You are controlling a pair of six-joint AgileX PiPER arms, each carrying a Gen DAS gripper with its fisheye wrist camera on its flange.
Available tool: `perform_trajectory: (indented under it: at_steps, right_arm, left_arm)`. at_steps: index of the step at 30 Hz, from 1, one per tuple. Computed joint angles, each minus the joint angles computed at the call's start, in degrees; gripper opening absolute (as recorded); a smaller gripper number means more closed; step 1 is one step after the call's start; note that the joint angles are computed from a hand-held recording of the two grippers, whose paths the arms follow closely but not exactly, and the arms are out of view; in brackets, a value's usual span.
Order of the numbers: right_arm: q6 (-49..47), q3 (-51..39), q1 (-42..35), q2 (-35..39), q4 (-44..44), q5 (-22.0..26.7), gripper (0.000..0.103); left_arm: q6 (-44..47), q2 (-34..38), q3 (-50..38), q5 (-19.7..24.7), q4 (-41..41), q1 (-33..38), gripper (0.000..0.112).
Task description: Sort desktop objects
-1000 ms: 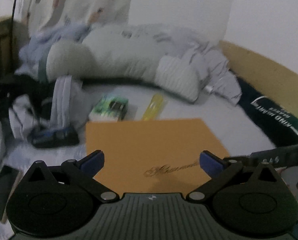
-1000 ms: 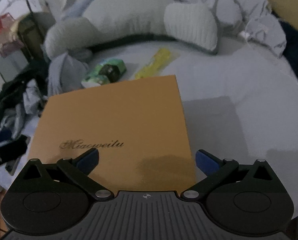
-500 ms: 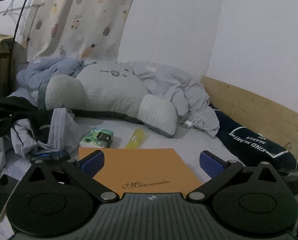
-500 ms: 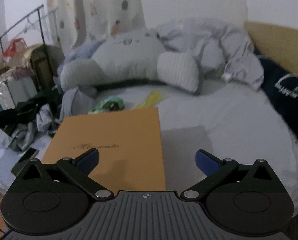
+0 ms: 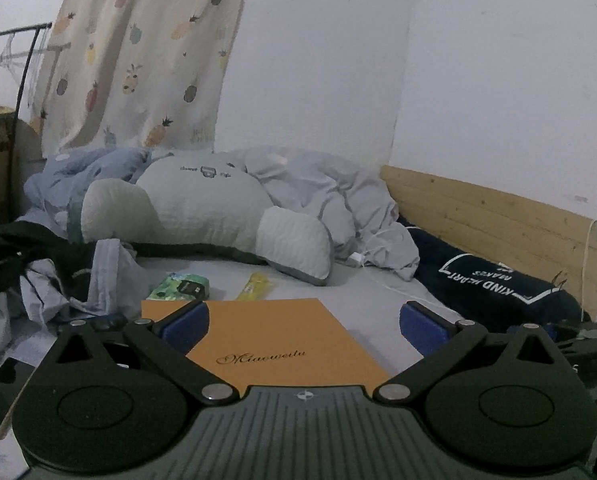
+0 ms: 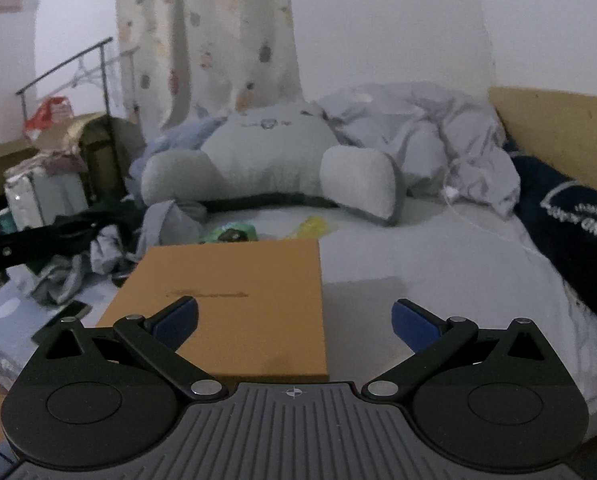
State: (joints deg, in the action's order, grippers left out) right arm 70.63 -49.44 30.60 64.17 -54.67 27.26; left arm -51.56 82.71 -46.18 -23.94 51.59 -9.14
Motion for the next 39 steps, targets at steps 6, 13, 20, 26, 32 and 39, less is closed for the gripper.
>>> perform_trajectory:
  at_steps: [6, 13, 20, 26, 32, 39]
  right_arm:
    - [4.56, 1.79, 1.7, -0.35, -4.41, -0.46, 0.103]
    - [10.42, 1.39, 3.93, 1.13, -8.83, 1.48, 0.103]
    - [10.88, 1.17, 5.14, 2.08, -8.6, 2.63, 0.103]
    - [10.75, 1.14, 5.32, 2.03, -7.47, 3.98, 0.103]
    - [10.97, 1.35, 4.97, 2.09, -7.1, 4.07, 0.103]
    - [10.8, 1.38, 5.12, 2.45, -6.95, 4.25, 0.103]
  left_arm:
    - [11.6, 0.06, 2.77, -0.63, -11.52, -1.17, 0.103]
    - [17.24, 0.34, 3.26, 3.11, -16.61, -2.26, 0.103]
    - [11.68, 0.57, 2.85, 3.35, -11.91, -0.94, 0.103]
    - [11.32, 0.76, 2.69, 3.96, -10.86, -1.52, 0.103]
    - [15.22, 0.7, 2.76, 5.31, -14.43, -2.87, 0.103]
    - [20.48, 0.91, 2.57, 7.13, -20.48, -4.19, 0.103]
